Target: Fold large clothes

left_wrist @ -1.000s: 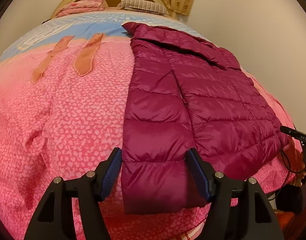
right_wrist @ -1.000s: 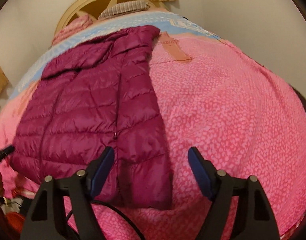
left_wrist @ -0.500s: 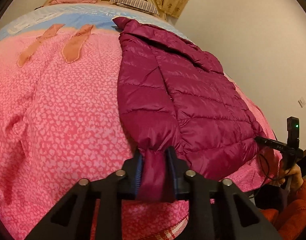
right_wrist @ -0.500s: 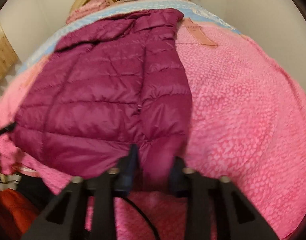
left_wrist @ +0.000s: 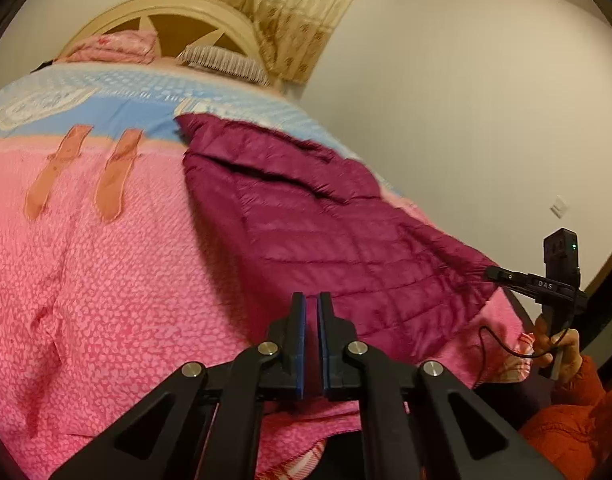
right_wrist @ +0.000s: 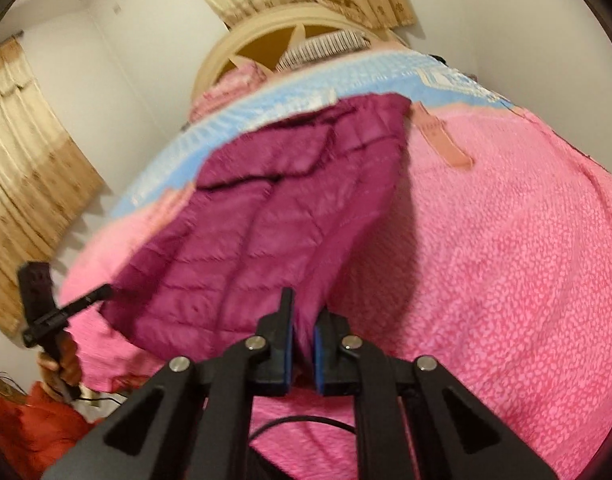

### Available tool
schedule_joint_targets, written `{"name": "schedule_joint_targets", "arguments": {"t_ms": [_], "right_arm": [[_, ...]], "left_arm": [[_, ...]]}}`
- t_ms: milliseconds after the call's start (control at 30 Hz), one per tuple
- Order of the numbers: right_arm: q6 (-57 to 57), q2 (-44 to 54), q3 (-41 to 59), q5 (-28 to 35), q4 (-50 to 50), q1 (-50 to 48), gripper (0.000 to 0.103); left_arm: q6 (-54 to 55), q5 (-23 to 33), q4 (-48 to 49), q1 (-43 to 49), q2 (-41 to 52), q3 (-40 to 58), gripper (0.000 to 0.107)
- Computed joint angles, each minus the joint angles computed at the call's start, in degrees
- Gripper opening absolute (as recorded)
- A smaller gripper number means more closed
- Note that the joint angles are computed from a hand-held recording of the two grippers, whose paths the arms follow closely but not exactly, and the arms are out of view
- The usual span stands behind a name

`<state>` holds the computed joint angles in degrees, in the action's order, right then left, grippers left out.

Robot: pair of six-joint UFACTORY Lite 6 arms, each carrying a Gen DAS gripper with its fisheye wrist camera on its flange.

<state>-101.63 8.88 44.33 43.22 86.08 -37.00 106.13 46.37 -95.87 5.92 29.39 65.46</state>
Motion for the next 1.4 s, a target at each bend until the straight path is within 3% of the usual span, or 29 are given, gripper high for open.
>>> {"name": "schedule_joint_targets", "arguments": {"t_ms": [67,133,233,333,367,400,433,467,500,567,600,700,900,1000,1067,1133,1167,1200,1400], "right_arm": [[-0.1,-1.6,-0.6,0.7,-0.2,-0.4,0.011],[-1.8,-4.4,-2.7,-3.2,0.7,1.0,0.011],[-3.7,-1.4,-1.9,-6.1,2.8,2.3,0.014],[-1.9,5.1,1.2,-6.0,3.4,1.5,0.022],[-0.6,6.0,2.1,-5.6,2.4,0.9,0.039],[0.4,7.2,3.1,-5.8,2.3,0.4,0.067],[0.0,7.0,3.1,-5.8,3.2,-0.4,0.08],[-2.1,6.2,2.2,-5.2,5.6,-1.5,0.095],[-4.4,5.3,1.2,-3.9,7.6,-2.7,0.097],[-5.3,4.2,0.8,-2.4,8.1,-4.0,0.097],[-5.0,4.0,1.1,-2.9,7.9,-4.1,0.097],[-5.3,4.6,1.6,-5.2,8.8,-3.5,0.097],[-5.7,8.8,3.4,-8.6,10.8,-2.2,0.097],[-8.9,8.7,2.8,-9.5,12.4,-2.3,0.097],[-10.2,9.2,2.9,-9.6,12.8,-2.6,0.097],[-10.8,10.4,3.4,-10.0,13.0,-3.0,0.097],[-10.3,11.1,3.9,-9.9,12.8,-3.1,0.097],[-9.3,12.2,4.7,-9.6,11.8,-3.4,0.097],[-10.5,14.5,5.8,-10.6,12.4,-1.6,0.097]], "left_arm": [[1.8,-1.7,-0.1,-0.6,-1.9,-1.5,0.005],[2.2,-6.6,-0.2,-1.8,-1.7,-1.4,0.005],[-4.9,-12.7,3.8,-2.6,3.6,4.0,0.006],[-15.5,-10.9,10.9,-0.4,8.6,8.3,0.007],[-17.5,-9.2,10.8,0.6,10.3,9.3,0.008],[-17.1,-7.9,9.3,1.5,10.6,8.8,0.009],[-16.7,-6.2,7.7,2.4,11.8,9.2,0.013],[-16.5,-5.9,7.1,2.6,11.8,8.8,0.028],[-15.3,-6.7,5.6,2.6,11.6,8.5,0.052],[-6.6,-9.7,-2.9,2.1,8.8,4.7,0.078],[-2.5,-10.2,-6.4,2.0,7.6,3.1,0.081],[-1.1,-10.9,-7.2,2.2,7.0,3.1,0.082],[-14.7,-8.4,7.8,0.1,12.6,9.4,0.082],[-14.2,-14.7,8.5,-3.8,12.4,9.2,0.082],[-12.6,-15.5,6.6,-4.4,12.1,8.7,0.082],[-14.4,-11.7,8.3,-3.6,12.8,9.6,0.065],[-16.0,-10.1,9.8,-3.2,13.5,10.6,0.047],[-17.6,-9.6,11.3,-3.1,14.1,11.5,0.042],[-17.8,-10.7,10.3,-3.5,14.8,12.4,0.041]]}}
